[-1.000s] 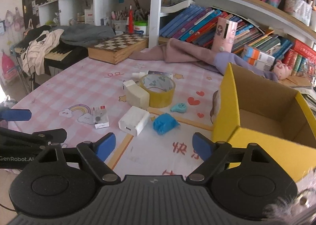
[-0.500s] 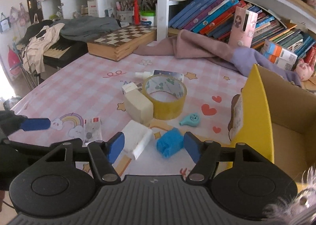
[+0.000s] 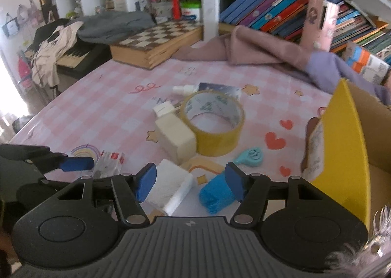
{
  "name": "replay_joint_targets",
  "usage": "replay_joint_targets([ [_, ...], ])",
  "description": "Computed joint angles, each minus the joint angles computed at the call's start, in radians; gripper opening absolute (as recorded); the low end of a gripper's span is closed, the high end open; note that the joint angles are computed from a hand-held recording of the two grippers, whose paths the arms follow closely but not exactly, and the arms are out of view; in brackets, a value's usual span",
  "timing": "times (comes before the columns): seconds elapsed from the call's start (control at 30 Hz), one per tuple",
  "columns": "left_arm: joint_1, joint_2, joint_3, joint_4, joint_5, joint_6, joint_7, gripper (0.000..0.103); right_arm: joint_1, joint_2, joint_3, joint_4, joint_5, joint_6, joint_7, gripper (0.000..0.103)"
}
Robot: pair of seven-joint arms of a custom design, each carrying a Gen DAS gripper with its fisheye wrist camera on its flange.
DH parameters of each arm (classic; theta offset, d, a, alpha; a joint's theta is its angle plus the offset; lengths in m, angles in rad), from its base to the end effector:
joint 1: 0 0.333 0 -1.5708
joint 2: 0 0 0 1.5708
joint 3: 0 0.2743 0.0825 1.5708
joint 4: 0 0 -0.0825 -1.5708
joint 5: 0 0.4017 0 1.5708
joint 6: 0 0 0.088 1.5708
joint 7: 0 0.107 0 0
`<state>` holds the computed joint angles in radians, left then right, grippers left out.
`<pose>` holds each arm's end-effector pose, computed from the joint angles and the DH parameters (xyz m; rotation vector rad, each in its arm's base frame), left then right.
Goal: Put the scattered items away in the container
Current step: 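Close left gripper on the card pack while right gripper closes on the white charger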
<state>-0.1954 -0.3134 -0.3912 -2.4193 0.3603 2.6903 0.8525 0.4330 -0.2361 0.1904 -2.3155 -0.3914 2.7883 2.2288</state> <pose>0.4216 -0.2971 0.4295 -1.7020 2.0123 -0.6592 0.4285 0.3333 0.4654 -1.9754 1.4630 -0.5126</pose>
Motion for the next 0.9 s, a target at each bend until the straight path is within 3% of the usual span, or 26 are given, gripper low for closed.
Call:
replay_joint_targets([
  [0.37, 0.024, -0.005, -0.002, 0.013, 0.048, -0.048, -0.015, 0.038, 0.051, 0.117, -0.023, 0.092, 0.156, -0.059, -0.186, 0.062],
  [0.47, 0.016, 0.013, 0.008, 0.025, 0.051, -0.033, 0.008, 0.037, 0.054, 0.138, -0.022, 0.121, 0.178, -0.119, -0.229, 0.057],
  [0.6, 0.011, 0.031, 0.008, 0.035, 0.060, -0.016, 0.027, 0.037, 0.045, 0.118, -0.022, 0.104, 0.171, -0.140, -0.211, 0.047],
  [0.9, 0.009, 0.047, 0.015, 0.041, 0.079, 0.003, -0.013, 0.033, 0.034, 0.130, -0.020, 0.105, 0.126, -0.111, -0.198, 0.045],
])
